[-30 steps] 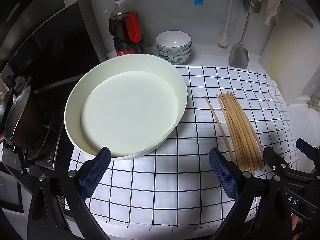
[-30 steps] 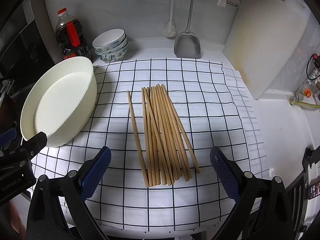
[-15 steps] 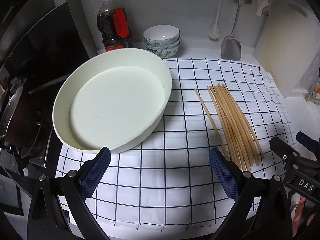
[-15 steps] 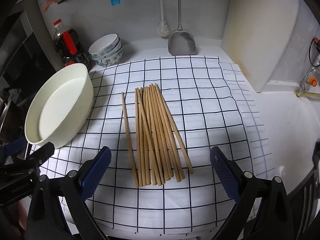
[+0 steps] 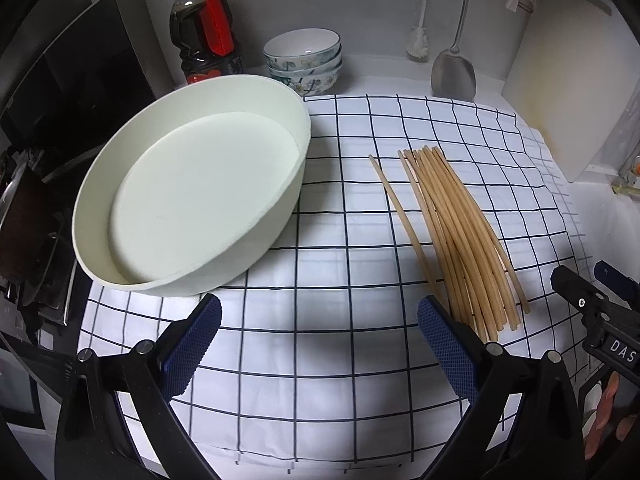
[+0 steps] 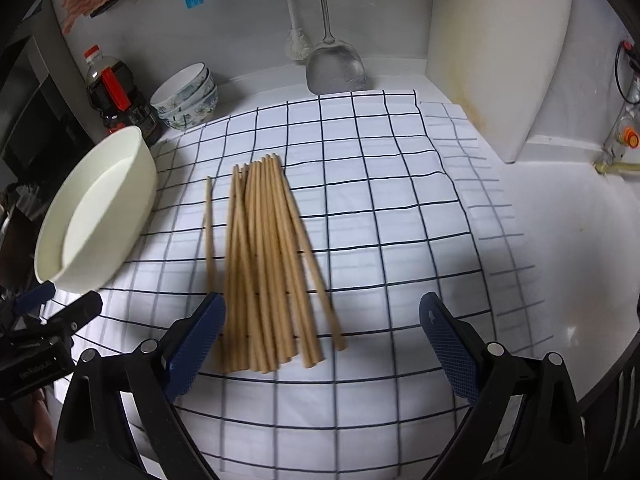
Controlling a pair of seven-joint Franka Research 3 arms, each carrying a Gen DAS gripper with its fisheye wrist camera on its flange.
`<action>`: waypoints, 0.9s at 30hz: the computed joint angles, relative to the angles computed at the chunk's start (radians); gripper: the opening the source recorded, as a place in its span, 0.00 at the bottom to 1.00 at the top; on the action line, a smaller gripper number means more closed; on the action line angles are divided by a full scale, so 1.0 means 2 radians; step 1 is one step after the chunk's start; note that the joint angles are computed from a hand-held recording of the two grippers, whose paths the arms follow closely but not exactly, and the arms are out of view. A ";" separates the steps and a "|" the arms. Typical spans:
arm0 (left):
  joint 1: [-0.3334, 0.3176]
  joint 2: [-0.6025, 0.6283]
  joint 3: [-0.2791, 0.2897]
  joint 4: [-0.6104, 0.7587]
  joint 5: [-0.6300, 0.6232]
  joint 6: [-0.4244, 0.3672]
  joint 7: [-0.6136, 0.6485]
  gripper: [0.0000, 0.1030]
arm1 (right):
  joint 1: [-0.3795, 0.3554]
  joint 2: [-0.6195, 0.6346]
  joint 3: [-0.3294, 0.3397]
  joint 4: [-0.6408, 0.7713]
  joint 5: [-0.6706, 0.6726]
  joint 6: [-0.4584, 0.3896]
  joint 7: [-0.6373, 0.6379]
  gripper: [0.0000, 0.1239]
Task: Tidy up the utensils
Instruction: 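Lower the left and right grippers toward the wooden chopstick bundle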
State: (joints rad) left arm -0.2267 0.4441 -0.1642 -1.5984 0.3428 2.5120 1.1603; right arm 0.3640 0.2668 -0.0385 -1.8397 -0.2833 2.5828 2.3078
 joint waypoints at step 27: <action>-0.039 0.096 0.014 0.083 0.027 0.029 -0.032 0.94 | 0.001 0.072 -0.036 0.028 -0.007 0.037 -0.053 0.76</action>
State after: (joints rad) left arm -0.3038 0.6366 -0.1369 -1.4332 0.3963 2.5707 1.0963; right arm 0.3665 0.4100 -0.1097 -1.7830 -0.2967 2.6575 2.2018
